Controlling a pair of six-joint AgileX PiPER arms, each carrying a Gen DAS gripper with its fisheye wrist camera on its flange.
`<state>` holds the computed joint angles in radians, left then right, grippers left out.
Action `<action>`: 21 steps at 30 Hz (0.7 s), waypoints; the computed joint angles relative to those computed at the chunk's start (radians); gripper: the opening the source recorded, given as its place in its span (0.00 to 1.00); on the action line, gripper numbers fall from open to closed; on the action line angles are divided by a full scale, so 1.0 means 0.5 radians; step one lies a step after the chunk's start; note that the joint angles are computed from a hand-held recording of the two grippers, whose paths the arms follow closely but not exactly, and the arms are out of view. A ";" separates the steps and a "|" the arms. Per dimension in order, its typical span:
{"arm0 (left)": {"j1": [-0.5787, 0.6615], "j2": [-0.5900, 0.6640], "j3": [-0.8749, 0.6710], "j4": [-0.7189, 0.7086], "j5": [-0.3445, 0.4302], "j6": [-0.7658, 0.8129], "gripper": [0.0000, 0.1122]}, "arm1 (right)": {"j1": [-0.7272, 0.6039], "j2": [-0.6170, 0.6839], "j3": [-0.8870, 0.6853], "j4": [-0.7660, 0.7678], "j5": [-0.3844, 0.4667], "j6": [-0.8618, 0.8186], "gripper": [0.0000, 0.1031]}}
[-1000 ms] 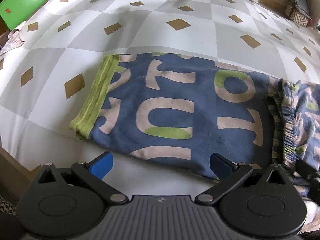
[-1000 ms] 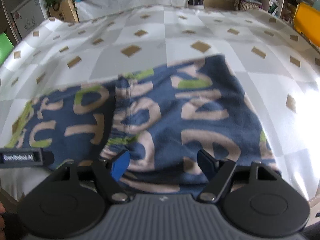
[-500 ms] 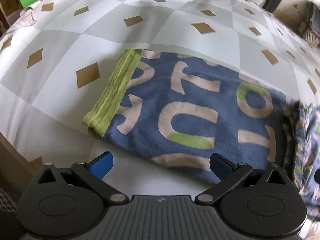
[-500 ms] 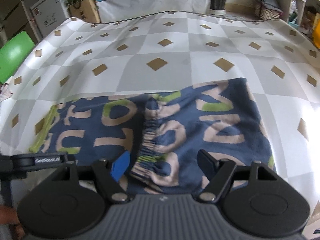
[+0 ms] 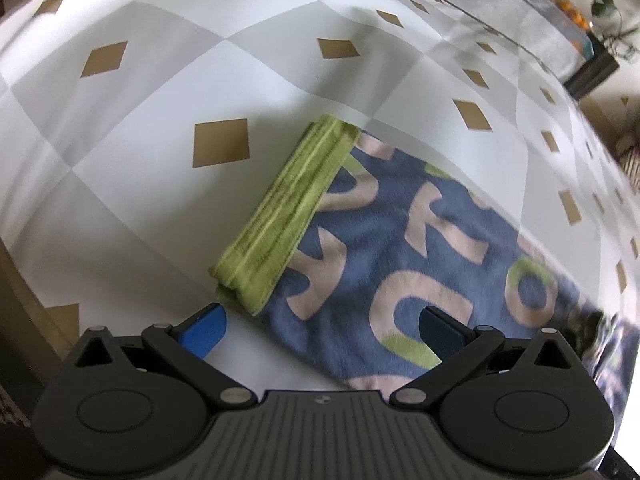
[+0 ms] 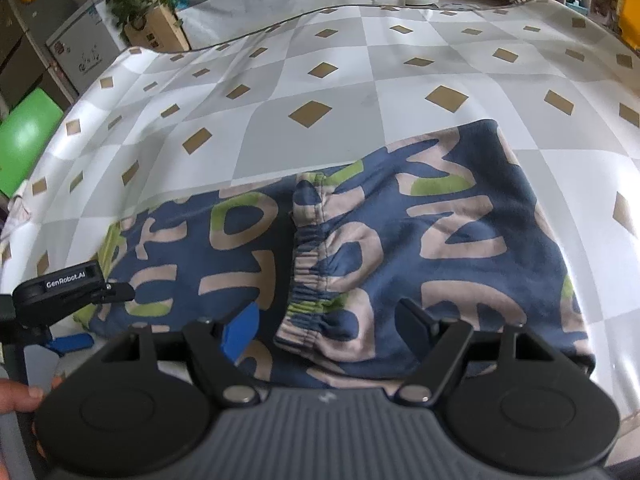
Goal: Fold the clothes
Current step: 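Grasp the green waistband end of the folded pants with the left gripper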
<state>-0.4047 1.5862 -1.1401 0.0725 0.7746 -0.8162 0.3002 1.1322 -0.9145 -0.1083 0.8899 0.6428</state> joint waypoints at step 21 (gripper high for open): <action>0.207 -0.134 0.248 -0.542 -0.498 0.358 0.42 | -0.024 0.074 -0.007 0.047 -0.066 0.076 0.71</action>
<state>-0.3013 1.5193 -1.0159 -0.1987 0.5257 -0.6372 0.2883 1.1691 -0.9179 -0.0850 0.8570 0.6808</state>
